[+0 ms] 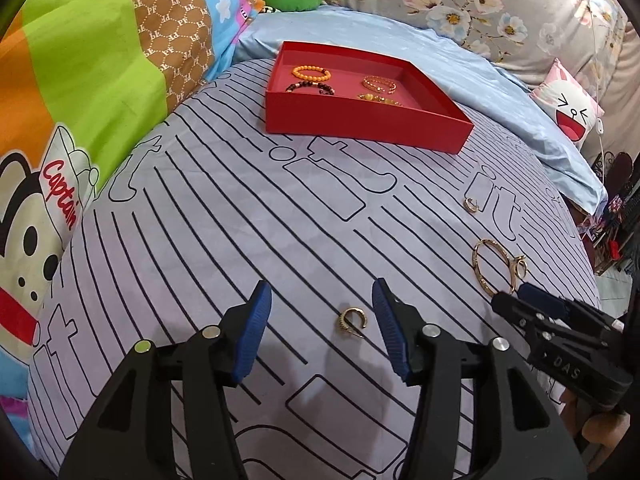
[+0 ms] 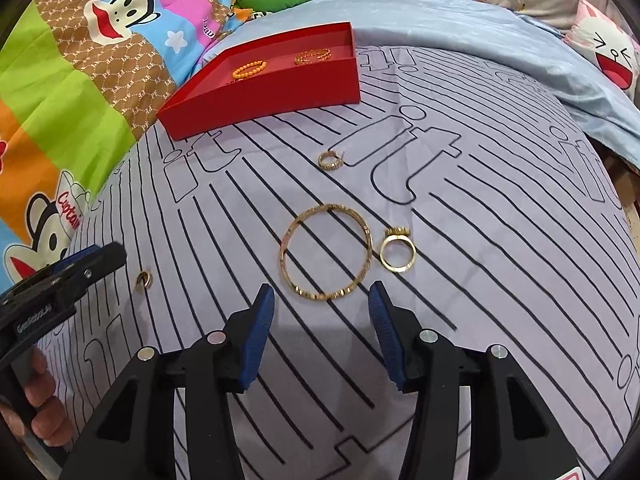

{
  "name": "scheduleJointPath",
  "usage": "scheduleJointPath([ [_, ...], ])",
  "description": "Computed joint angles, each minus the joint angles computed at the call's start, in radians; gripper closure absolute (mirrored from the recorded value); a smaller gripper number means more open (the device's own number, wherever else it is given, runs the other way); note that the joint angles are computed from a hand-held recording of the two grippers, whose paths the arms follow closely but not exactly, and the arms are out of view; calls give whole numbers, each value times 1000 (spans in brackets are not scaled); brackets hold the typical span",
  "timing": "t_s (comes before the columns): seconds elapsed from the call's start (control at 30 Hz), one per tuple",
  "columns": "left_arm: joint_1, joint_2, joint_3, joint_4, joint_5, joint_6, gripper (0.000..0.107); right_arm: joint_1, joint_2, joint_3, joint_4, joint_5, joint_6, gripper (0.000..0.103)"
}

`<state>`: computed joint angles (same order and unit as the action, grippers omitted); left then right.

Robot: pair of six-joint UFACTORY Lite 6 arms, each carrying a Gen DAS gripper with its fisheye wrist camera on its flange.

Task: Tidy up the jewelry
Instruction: 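Lower the right tool around the thin gold bangle and close on its rim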

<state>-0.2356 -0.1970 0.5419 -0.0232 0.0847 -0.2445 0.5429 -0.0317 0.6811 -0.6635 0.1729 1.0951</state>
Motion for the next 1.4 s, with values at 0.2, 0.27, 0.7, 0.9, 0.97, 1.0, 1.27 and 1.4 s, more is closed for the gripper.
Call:
scheduleJointPath([
  [0.2,19,-20,-30,-96,6,109,57,18,89,77,-179,4,168,49],
  [0.27,25,-27,-43,-153,8,167,57,25,108,94,-215,5,203,44],
  [0.7,38,22,-21,-15,1,25,56,70,241,223,-412,81,396,40],
  [0.9,36,63,6,69,-6,-64,56,90,215,195,-449,108,440,49],
  [0.97,34,72,11,81,-8,-76,56,88,171,152,-436,87,437,49],
  [1.0,33,73,11,81,-9,-76,56,87,151,134,-428,79,435,49],
  [1.27,-18,87,28,266,-6,-280,56,77,-103,-75,-278,85,342,49],
  [1.4,-62,92,36,464,-1,-499,56,62,-226,-152,-182,121,259,49],
])
